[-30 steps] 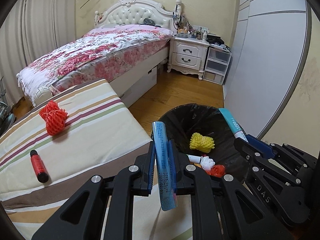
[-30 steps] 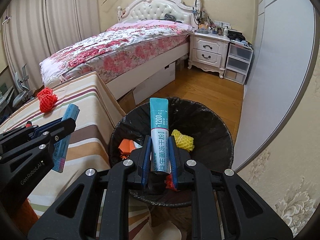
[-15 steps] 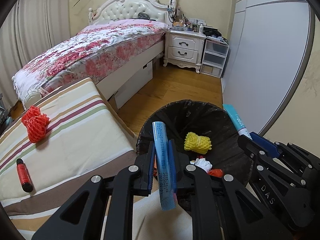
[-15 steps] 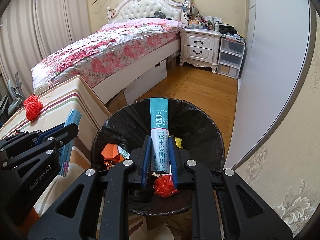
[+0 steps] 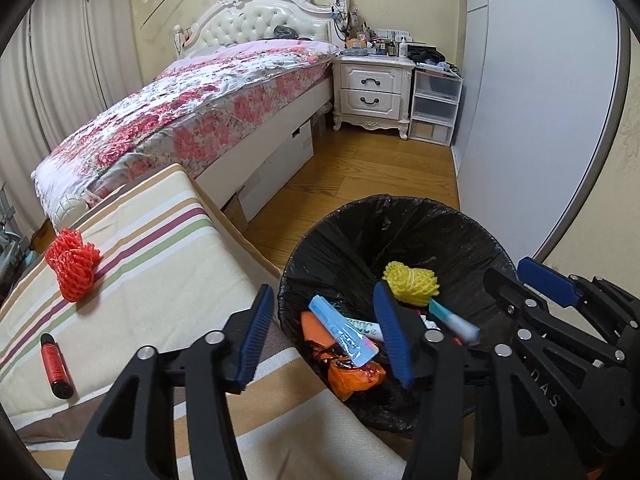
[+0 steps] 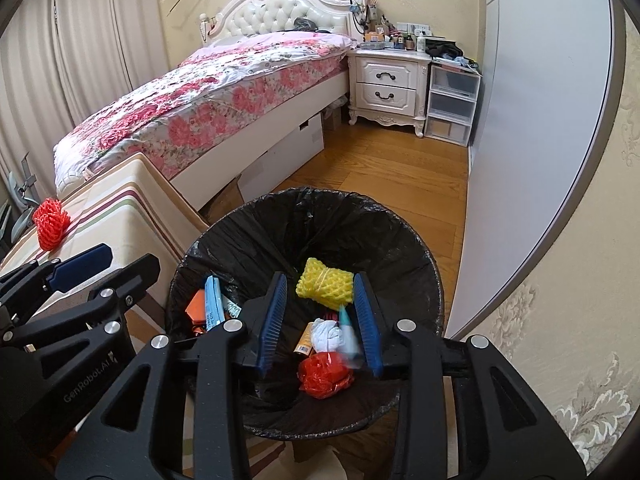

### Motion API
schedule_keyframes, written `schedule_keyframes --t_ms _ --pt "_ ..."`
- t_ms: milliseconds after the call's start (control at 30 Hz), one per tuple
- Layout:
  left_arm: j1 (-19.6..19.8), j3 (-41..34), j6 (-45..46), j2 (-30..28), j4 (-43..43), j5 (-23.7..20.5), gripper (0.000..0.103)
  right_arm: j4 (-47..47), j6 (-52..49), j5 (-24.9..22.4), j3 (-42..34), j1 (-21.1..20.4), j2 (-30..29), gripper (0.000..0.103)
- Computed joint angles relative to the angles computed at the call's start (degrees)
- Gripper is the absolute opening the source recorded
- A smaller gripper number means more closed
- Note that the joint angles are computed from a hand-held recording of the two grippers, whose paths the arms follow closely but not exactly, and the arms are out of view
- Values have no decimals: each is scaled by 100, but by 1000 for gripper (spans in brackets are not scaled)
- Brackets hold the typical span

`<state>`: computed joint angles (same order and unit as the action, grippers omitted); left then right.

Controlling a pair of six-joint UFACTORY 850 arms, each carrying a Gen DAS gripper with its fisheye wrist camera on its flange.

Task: Collect trash
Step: 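Move both grippers back over the bed toward the red bottle and red net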

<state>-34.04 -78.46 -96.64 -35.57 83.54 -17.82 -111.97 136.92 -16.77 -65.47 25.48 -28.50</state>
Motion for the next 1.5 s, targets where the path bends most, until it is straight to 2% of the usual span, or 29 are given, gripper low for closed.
schedule_keyframes --t_ms 167,467,767,1133,1300,1433,1500 --pt "26 6 65 7 -157 13 64 8 22 -30 27 1 12 35" --pt "-2 41 -120 49 19 -21 67 45 32 -78 70 4 62 36" --pt "-11 400 -748 305 467 -180 67 -82 156 -48 109 75 128 36" --pt "197 1172 -1599 892 836 -614 67 -142 12 73 -36 428 110 36" --pt "392 1489 -1796 1096 686 -856 67 -3 -303 160 -222 654 29 37" --pt "544 1731 -1856 1236 530 -988 67 72 -535 206 -392 839 -62 43" --pt "618 1835 -1857 1282 440 -1071 67 164 -694 245 -485 930 -115 43"
